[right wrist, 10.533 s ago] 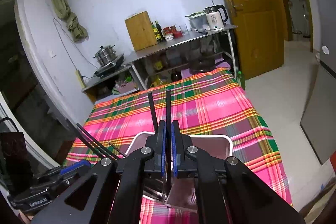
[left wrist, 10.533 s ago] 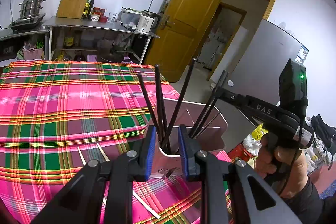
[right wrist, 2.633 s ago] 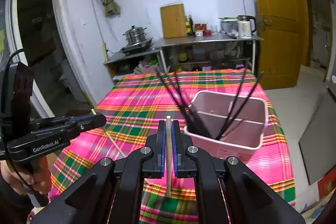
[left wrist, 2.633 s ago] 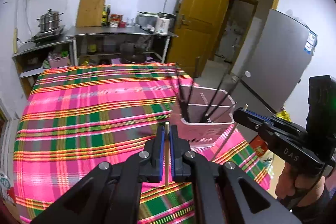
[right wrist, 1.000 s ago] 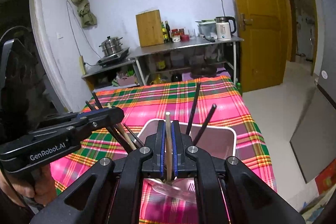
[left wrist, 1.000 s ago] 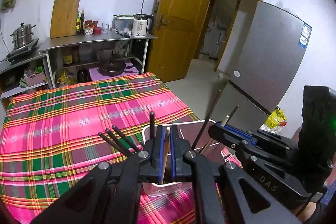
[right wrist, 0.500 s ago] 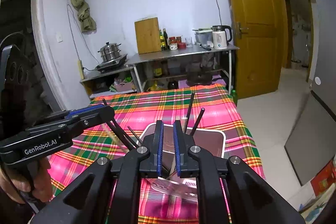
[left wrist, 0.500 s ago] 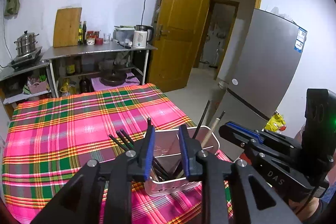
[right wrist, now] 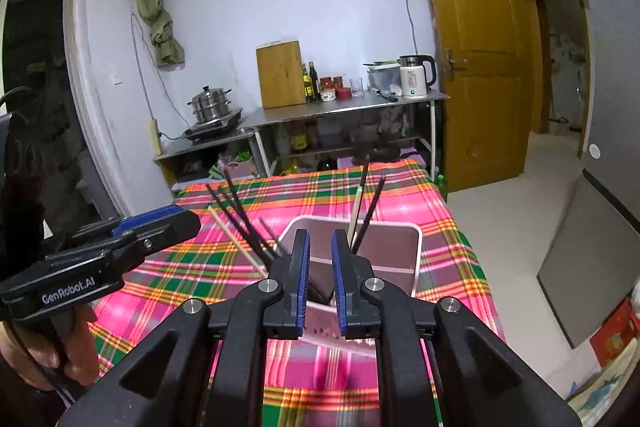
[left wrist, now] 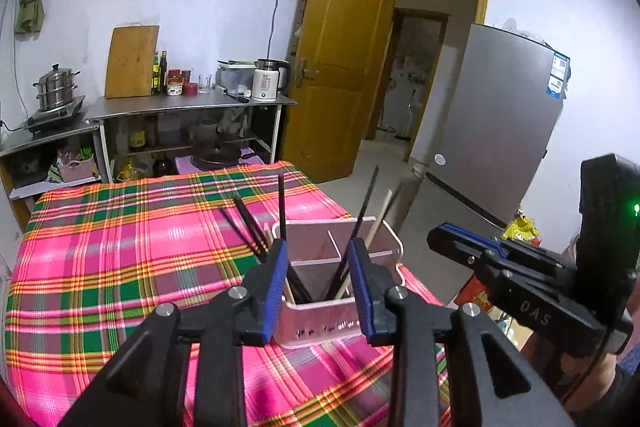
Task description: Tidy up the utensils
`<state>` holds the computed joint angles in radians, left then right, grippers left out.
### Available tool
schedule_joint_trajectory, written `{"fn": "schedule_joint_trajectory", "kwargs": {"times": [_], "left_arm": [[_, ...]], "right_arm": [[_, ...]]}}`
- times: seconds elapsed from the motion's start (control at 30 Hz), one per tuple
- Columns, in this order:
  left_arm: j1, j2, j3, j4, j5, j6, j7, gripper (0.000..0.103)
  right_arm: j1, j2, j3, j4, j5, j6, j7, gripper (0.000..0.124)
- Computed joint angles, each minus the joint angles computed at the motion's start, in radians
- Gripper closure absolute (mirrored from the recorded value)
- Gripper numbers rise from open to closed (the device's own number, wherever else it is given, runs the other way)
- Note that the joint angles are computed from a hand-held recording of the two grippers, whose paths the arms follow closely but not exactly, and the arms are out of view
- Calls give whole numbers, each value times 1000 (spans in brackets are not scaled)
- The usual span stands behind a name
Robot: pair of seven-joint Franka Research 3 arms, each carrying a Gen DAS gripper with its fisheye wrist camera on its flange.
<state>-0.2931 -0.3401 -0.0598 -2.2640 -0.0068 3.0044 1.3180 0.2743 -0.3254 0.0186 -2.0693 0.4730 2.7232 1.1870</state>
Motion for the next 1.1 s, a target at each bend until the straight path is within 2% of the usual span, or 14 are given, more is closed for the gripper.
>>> {"fn": "schedule_joint_trajectory", "kwargs": {"times": [0.1, 0.23, 0.4, 0.5, 0.57, 1.1], "left_arm": [[34, -26, -31, -51, 32, 35, -33, 70], [44, -58, -39, -119, 72, 86, -69, 70], [81, -87, -77, -185, 142, 125, -134, 70], [69, -97, -68, -224, 163, 151, -163, 70], [87, -105, -86, -246, 184, 162, -189, 70], [104, -130, -109, -342, 265, 215, -303, 67]], "right_arm": [[1, -29, 3, -40, -2, 10, 4, 112], [8, -70, 7, -105, -8, 37, -2, 112], [15, -106, 14, -175, -15, 57, 10, 112], [17, -132, 19, -223, -23, 72, 19, 112], [17, -146, 22, -249, -30, 78, 29, 112], [8, -201, 37, -344, -97, 122, 84, 112]]}}
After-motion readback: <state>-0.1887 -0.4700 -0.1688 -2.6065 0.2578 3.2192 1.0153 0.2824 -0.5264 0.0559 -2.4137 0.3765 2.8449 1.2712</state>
